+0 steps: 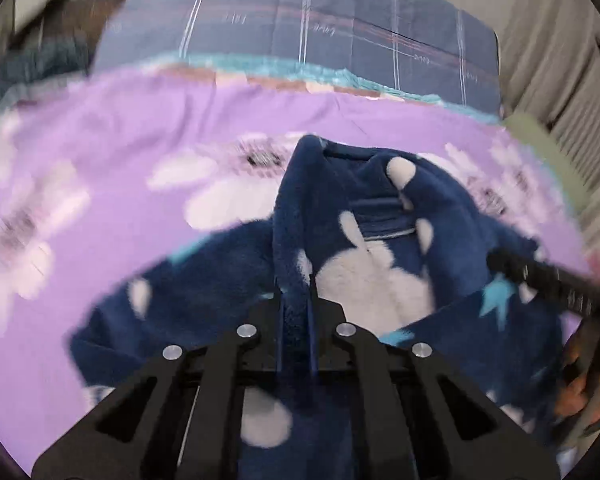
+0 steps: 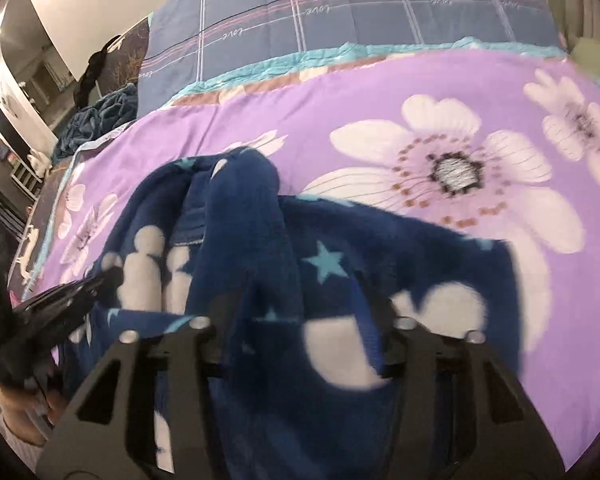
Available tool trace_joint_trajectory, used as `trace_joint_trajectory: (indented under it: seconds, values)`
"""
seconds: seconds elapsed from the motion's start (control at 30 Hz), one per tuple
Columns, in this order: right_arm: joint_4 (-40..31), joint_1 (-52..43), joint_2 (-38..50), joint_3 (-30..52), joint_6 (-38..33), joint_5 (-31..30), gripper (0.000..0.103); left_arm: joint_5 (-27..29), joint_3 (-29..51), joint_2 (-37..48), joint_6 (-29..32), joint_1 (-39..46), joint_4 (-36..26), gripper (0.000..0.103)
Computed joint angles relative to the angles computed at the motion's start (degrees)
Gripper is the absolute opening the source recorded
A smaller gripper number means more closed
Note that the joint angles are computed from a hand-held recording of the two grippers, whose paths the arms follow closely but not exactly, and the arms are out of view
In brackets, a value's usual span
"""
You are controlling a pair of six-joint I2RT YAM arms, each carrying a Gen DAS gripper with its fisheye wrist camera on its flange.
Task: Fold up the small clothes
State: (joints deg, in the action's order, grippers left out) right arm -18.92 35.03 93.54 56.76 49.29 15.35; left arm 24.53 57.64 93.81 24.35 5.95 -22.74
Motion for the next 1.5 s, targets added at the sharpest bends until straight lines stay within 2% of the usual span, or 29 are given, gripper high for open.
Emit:
trace_joint_trajectory:
  seconds: [0.03,0.13,0.2,0.27,0.33,0.37,0.43,0.5,0.6,0.7,0.73,0.77,0.8,0.83,0.87,0.9,0.97,1.17,1.27,1.37,1.4,1.43,1.47,1.5]
  values:
    - [1.10,0.66,0.39,-0.10,-2.01,0.52,0.005,-1.64,-1.49,-1.08,0.96,-0.15,1.75,0.009]
    - [-2.02,3.19,1.47,1.24,-2.79,8.57,0.003,-4.06,-2.01,1.61,3.66,0.20,3.30,0.011]
    - [-7.20,2.38,7.38,4.21,0.10,10.44,0.000,-3.69,-2.13,5.16,2.54,0.64,5.91,0.017]
    - [-6.55,3.00,10.96,4.85,-0.42,11.86,0.000,-5.63,-4.60,4.21,2.41,-0.48,9.83,0.018]
    - [-11.06,5.48,12.38,8.10,0.04,16.70,0.000,-8.32,-6.89,2.81,3.15,-1.51,12.99,0.019]
    - [-12.33,6.84,12.00,8.72,0.41,19.14,0.000,-8.57,-7.19,2.48,3.17,-1.58,13.52,0.020]
    - [-10.08,8.15,8.16,5.92,1.71,20.98,0.000,-6.70,-6.84,1.57,3.31,-0.20,12.42,0.024]
    - [-3.92,8.54,0.99,-0.16,3.80,19.18,0.001,-3.40,-4.33,1.47,2.47,2.39,8.15,0.035]
    - [5.04,6.50,-4.78,-5.00,1.36,12.54,0.006,4.19,-2.11,-0.28,-0.81,5.95,3.33,0.036]
    - [6.39,4.95,-2.36,-2.79,-0.41,7.66,0.007,14.06,-0.94,-1.46,-1.63,6.19,0.49,0.033]
    - [5.37,3.83,0.51,-1.24,0.10,5.74,0.011,13.48,-1.30,-1.59,-1.12,4.89,0.40,0.030]
    - [4.33,2.73,3.17,-0.01,1.09,3.80,0.010,9.57,-1.85,-0.94,-0.78,2.14,1.40,0.029]
    - [5.65,1.58,5.70,-0.29,2.17,1.58,0.010,4.54,-2.44,0.96,-0.92,-0.64,3.18,0.029]
    - [10.43,0.80,7.65,-2.57,2.81,0.66,0.010,0.48,-2.75,3.79,-1.12,-2.67,5.14,0.030]
    - [13.36,1.33,7.35,-4.33,2.94,1.62,0.010,0.95,-4.20,5.93,-1.75,-3.00,9.63,0.030]
    - [12.63,1.71,7.30,-3.84,2.77,2.41,0.009,2.06,-4.88,5.83,-2.06,-2.75,11.25,0.030]
    - [10.51,2.44,8.52,-1.90,2.34,3.86,0.010,1.51,-4.07,5.91,-2.31,-3.07,10.34,0.030]
    - [6.98,4.62,10.94,1.57,1.60,8.38,0.010,-2.98,-7.62,3.77,-2.64,-5.69,15.24,0.031]
    - [6.01,6.29,10.22,1.27,2.80,10.95,0.010,-2.18,-9.20,1.44,-2.42,-4.58,15.59,0.033]
    - [2.20,10.48,1.15,-3.59,8.12,13.15,0.015,3.44,-11.45,-5.88,0.08,1.60,9.40,0.050]
    - [2.31,12.69,-3.07,-6.67,9.22,13.54,0.023,7.15,-11.94,-8.56,2.84,4.70,5.81,0.058]
    - [1.78,16.55,-8.55,-10.28,10.56,14.33,0.032,11.36,-12.26,-11.10,7.21,8.08,1.21,0.060]
    - [0.57,20.00,-12.09,-12.52,12.33,15.78,0.033,16.01,-12.50,-13.97,14.44,12.61,-5.41,0.062]
    - [-2.75,25.45,-15.57,-14.32,16.27,18.08,0.034,18.30,-12.92,-16.05,20.13,15.94,-10.13,0.063]
